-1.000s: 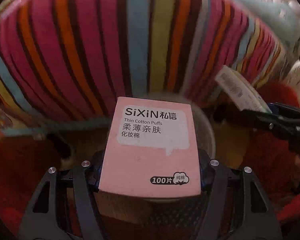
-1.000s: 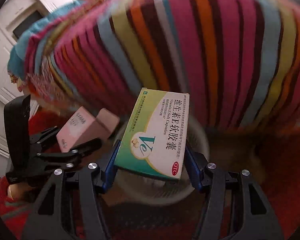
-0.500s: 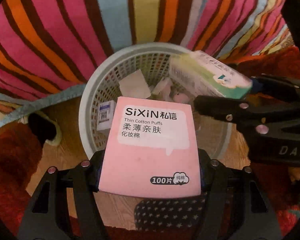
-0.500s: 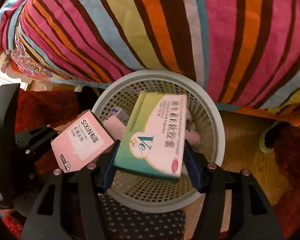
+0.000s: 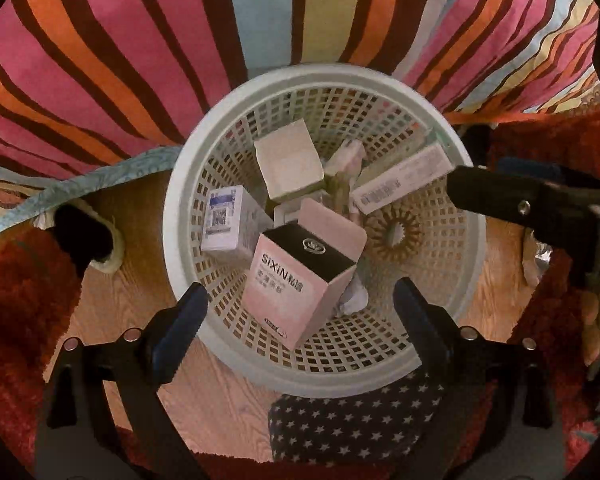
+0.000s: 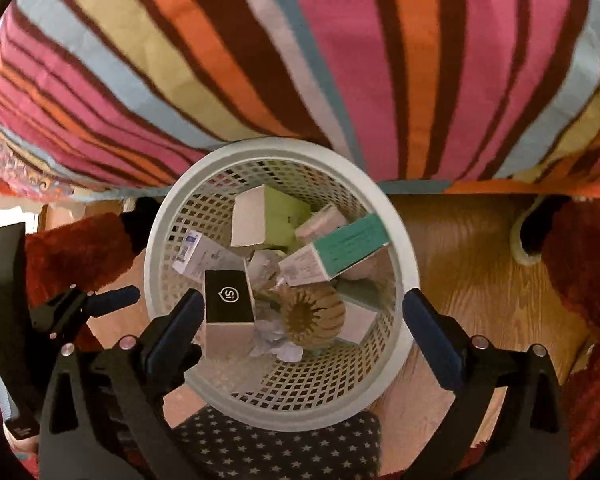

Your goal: Collect trash

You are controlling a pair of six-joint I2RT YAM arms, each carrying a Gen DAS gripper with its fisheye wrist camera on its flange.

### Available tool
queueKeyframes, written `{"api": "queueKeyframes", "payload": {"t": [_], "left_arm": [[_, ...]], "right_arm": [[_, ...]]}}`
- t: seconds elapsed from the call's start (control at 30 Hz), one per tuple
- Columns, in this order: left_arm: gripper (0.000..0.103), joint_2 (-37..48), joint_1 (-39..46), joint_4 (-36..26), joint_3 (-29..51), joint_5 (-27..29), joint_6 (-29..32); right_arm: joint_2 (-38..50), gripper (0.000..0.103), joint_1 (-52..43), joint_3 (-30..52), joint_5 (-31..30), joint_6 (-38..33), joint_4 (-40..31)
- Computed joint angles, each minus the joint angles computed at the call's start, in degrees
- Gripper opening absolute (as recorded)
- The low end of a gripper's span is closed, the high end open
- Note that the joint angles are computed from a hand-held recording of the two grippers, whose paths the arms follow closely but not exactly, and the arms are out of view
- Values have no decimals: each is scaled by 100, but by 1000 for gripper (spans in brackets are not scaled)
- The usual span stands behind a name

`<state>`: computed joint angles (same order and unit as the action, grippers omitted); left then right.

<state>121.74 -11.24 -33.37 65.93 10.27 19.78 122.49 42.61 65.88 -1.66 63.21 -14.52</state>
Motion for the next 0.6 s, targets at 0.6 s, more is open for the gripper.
{"api": "queueKeyframes", "payload": {"t": [0.6], "left_arm": [[91, -1696, -39, 46, 230, -71, -539]], "right_arm": [[-1508, 95, 426, 461, 1411, 563, -2096]]}}
